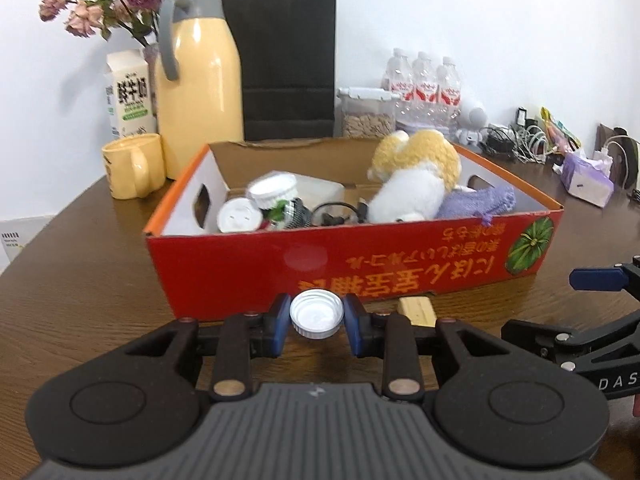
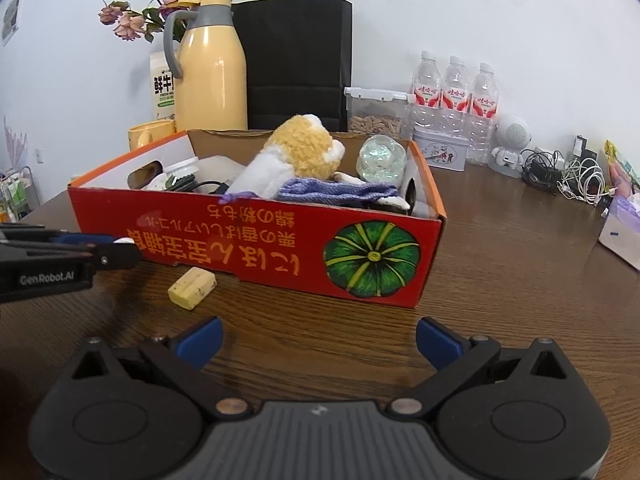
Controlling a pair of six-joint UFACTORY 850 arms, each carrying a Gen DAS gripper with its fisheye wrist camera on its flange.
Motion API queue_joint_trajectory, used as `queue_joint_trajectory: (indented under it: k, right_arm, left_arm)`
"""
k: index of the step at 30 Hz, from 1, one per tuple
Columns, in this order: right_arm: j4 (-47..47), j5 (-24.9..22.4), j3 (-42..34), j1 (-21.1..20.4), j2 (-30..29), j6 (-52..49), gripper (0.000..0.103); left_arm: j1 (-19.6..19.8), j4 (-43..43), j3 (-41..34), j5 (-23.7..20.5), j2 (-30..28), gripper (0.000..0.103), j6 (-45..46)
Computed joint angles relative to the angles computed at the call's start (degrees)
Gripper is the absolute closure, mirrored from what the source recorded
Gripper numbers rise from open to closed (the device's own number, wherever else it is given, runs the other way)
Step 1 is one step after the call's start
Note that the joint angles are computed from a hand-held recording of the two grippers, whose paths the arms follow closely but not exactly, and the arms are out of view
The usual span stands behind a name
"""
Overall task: Organize objects
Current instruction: 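Grasp the last white cap with the left tool while the right tool grasps the yellow block, then carry the white cap and yellow block into the box and open both tools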
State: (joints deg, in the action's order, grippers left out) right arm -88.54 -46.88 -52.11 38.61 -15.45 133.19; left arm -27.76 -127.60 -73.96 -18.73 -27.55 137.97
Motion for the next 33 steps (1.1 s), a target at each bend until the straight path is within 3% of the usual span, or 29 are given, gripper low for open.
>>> queue_joint_trajectory:
  k: [15, 20, 26, 28, 29, 33]
  right_arm:
    - [2.3, 7.4, -10.4, -1.3, -7.2, -7.7, 0.000]
    - [5.0, 7.5, -12.6, -1.9, -8.7, -9.1, 0.004]
    - [5.6, 6.7, -14.7, -2.0, -10.1, -8.7, 0.037]
    - [5.0, 6.1, -14.9, -1.7, -10.2, -8.6, 0.070]
    - [4.6, 6.0, -14.9, -1.5, -10.2, -8.5, 0.076]
    - [3.1, 5.5, -14.3, -0.9, -10.0, -8.1, 0.081]
  left_arm:
    - [2.6, -3.3, 0.9, -3.1, 0.3, 0.074, 2.0]
    - [2.7, -4.4, 1.6, -4.1, 0.7, 0.074, 3.5]
    - [2.7, -4.8, 1.8, -4.3, 0.7, 0.074, 3.7]
    - [2.7, -5.1, 1.8, -4.4, 0.7, 0.074, 3.8]
    - [2.7, -5.1, 1.8, -4.4, 0.7, 0.074, 3.8]
    - [2.7, -5.7, 2.0, -4.6, 0.8, 0.073, 4.5]
